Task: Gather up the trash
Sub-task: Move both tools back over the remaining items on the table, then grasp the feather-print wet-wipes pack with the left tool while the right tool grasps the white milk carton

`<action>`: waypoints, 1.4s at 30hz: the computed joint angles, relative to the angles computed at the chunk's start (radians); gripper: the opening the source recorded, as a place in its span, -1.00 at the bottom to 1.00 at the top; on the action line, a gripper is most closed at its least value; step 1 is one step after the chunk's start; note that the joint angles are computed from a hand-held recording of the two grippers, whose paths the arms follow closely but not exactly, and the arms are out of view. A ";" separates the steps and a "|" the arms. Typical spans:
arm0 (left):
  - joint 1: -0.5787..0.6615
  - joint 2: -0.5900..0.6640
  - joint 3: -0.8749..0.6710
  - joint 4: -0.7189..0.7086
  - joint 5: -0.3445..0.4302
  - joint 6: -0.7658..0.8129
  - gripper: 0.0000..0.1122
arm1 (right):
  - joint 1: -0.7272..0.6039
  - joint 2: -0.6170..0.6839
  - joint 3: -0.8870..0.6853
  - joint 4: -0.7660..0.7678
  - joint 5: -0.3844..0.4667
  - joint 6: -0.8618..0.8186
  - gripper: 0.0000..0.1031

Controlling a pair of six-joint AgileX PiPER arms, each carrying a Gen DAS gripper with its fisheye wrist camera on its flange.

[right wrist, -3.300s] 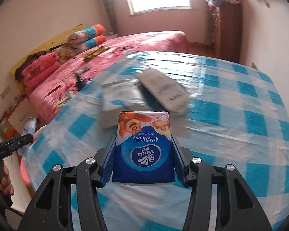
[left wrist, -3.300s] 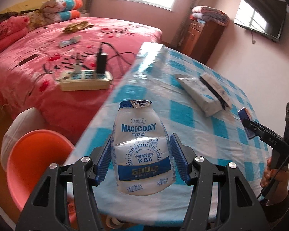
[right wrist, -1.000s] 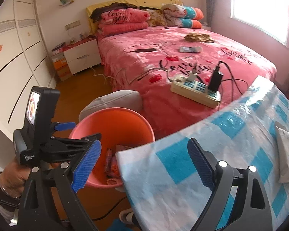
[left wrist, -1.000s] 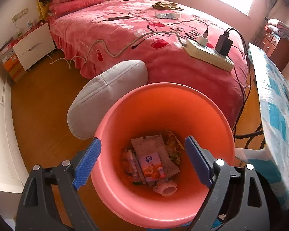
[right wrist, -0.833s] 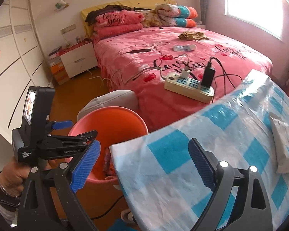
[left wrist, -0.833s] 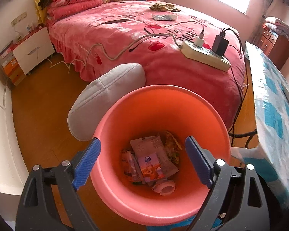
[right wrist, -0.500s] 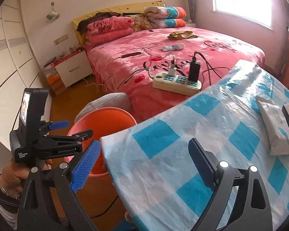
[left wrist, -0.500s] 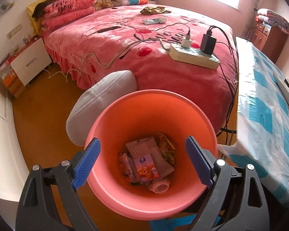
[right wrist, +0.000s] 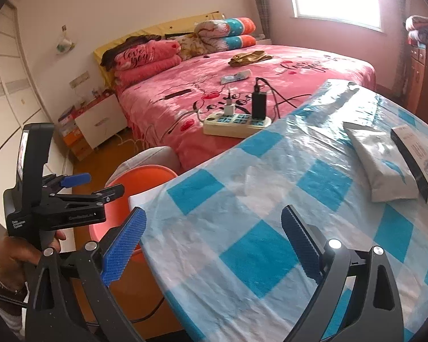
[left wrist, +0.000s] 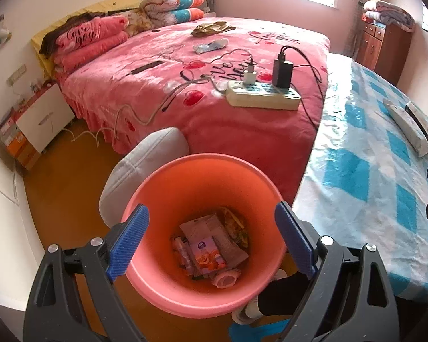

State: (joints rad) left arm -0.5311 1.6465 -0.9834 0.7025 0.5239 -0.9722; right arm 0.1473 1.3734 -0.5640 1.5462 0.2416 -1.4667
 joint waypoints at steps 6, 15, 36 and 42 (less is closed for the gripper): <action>-0.063 -0.005 -0.046 0.018 0.056 -0.016 0.61 | -0.111 -0.024 0.030 0.039 0.067 -0.058 0.84; -0.138 0.031 -0.144 -0.017 0.101 0.015 0.61 | -0.297 -0.051 0.071 0.097 0.126 -0.163 0.84; -0.319 0.256 -0.533 -0.200 0.192 0.216 0.61 | -0.797 0.024 0.033 -0.007 0.361 -0.247 0.84; -0.351 0.390 -0.758 -0.326 0.229 0.338 0.61 | -0.935 0.080 -0.010 -0.045 0.418 -0.244 0.84</action>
State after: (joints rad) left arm -0.8820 2.0370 -1.7415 0.3763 0.7532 -0.6342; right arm -0.7878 1.4529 -0.5744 1.5013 0.6597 -1.7109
